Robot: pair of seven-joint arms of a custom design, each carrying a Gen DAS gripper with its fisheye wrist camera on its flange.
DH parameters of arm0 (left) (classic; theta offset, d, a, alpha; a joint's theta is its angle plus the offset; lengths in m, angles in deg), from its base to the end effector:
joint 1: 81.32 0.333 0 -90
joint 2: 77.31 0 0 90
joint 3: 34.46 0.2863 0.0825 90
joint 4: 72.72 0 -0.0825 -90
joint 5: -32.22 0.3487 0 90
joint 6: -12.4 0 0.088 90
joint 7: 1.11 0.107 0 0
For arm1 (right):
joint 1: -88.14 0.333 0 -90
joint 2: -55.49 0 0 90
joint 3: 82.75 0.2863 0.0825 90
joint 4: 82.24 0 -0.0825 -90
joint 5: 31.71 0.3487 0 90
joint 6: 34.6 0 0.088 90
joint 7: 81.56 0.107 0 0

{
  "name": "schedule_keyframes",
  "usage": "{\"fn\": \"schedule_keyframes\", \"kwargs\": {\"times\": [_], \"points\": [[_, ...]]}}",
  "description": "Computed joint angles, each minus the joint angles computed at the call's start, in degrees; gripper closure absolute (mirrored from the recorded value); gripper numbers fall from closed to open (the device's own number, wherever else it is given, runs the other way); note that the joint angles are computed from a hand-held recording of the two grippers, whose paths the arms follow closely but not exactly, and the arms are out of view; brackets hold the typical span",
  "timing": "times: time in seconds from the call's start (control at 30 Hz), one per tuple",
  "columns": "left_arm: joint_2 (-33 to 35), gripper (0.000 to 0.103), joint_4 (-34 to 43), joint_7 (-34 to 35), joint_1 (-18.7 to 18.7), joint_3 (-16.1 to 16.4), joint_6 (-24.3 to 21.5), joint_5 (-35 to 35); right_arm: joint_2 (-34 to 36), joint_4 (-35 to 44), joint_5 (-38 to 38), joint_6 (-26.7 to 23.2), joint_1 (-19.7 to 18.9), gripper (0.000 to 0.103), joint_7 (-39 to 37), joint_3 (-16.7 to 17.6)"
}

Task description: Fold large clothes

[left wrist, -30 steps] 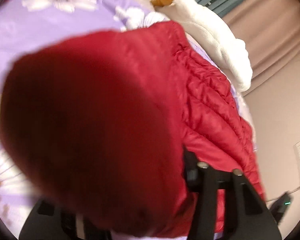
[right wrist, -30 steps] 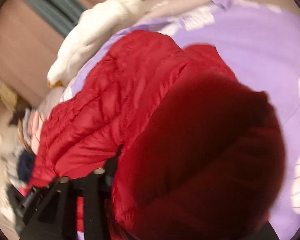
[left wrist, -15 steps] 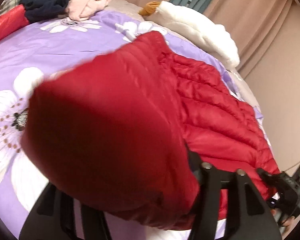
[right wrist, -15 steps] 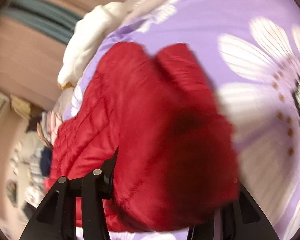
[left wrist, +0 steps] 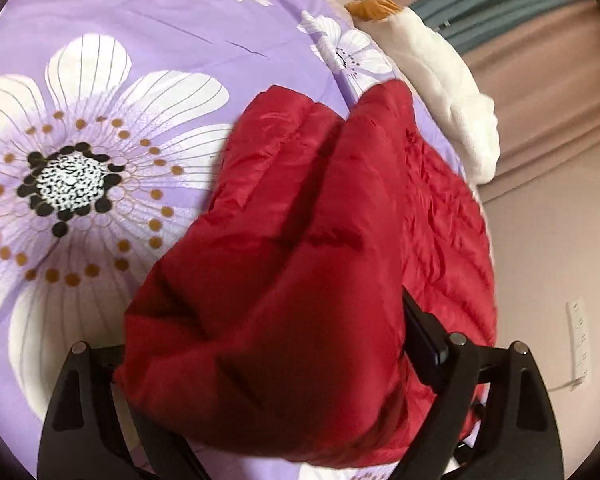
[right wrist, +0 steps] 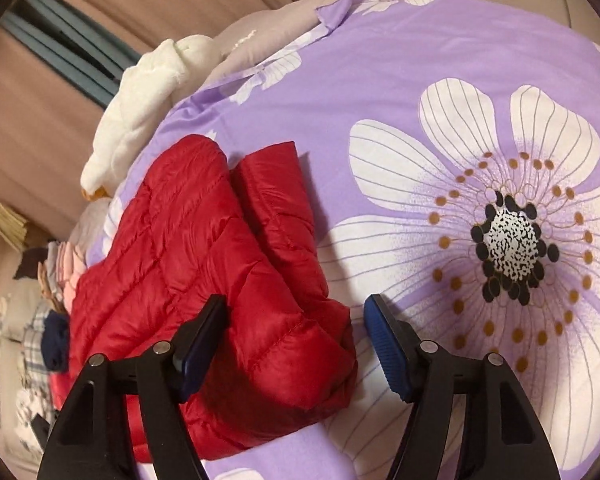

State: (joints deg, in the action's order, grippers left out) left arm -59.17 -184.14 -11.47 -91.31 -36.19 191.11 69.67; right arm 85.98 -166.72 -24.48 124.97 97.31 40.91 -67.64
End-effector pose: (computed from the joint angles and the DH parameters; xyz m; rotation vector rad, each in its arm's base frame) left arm 0.5932 -0.1746 0.4045 -2.6021 0.8987 -1.2545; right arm 0.6592 0.2455 0.4596 -1.3499 1.8969 -0.0418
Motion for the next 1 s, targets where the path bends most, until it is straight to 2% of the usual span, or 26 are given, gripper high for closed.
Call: {"fn": "schedule_keyframes", "kwargs": {"times": [0.07, 0.23, 0.33, 0.37, 0.47, 0.5, 0.6, 0.73, 0.83, 1.0], "points": [[0.7, 0.017, 1.1, 1.7, 0.7, -0.9, -0.1, -0.5, -0.9, -2.0, 0.6, 1.2, -0.6, 0.032, -0.3, 0.3], [1.5, 0.036, 5.1, 1.6, -2.4, 0.9, -6.8, 3.1, -0.4, 0.4, -5.4, -1.1, 3.2, 0.029, 4.3, -4.2], [2.1, 0.051, 10.3, 0.5, -6.5, 2.6, -17.5, 11.4, -1.5, -0.1, -11.6, -0.9, 6.3, 0.029, 8.4, -8.2], [2.6, 0.056, 13.5, 1.8, -8.7, 2.7, -24.3, 15.4, -1.7, -0.1, -13.6, -1.0, 7.1, 0.029, 10.0, -9.3], [4.9, 0.063, 19.9, 4.0, -13.0, 1.8, -37.7, 24.0, -2.3, -0.4, -18.2, -1.1, 8.4, 0.029, 14.0, -11.2], [4.9, 0.063, 20.3, 3.6, -13.7, 1.4, -39.9, 25.9, -2.4, -0.5, -19.0, -1.1, 8.3, 0.029, 15.1, -11.4], [4.4, 0.065, 20.7, 2.5, -12.6, -0.6, -40.9, 26.9, -2.2, -0.8, -18.3, -1.0, 6.6, 0.029, 15.8, -9.8], [2.4, 0.065, 19.1, 0.1, -9.8, -1.8, -36.1, 27.3, -2.1, -1.3, -14.1, -1.1, 2.9, 0.029, 10.8, -5.2], [2.2, 0.065, 19.7, -2.7, -9.0, -2.1, -33.7, 27.7, -2.8, -2.6, -12.2, -1.2, 2.0, 0.029, 7.7, -4.2], [4.5, 0.065, 25.3, -0.6, -12.2, -2.4, -40.2, 29.3, -3.2, -4.3, -7.2, -0.7, -0.3, 0.028, 3.0, -1.9]]}}
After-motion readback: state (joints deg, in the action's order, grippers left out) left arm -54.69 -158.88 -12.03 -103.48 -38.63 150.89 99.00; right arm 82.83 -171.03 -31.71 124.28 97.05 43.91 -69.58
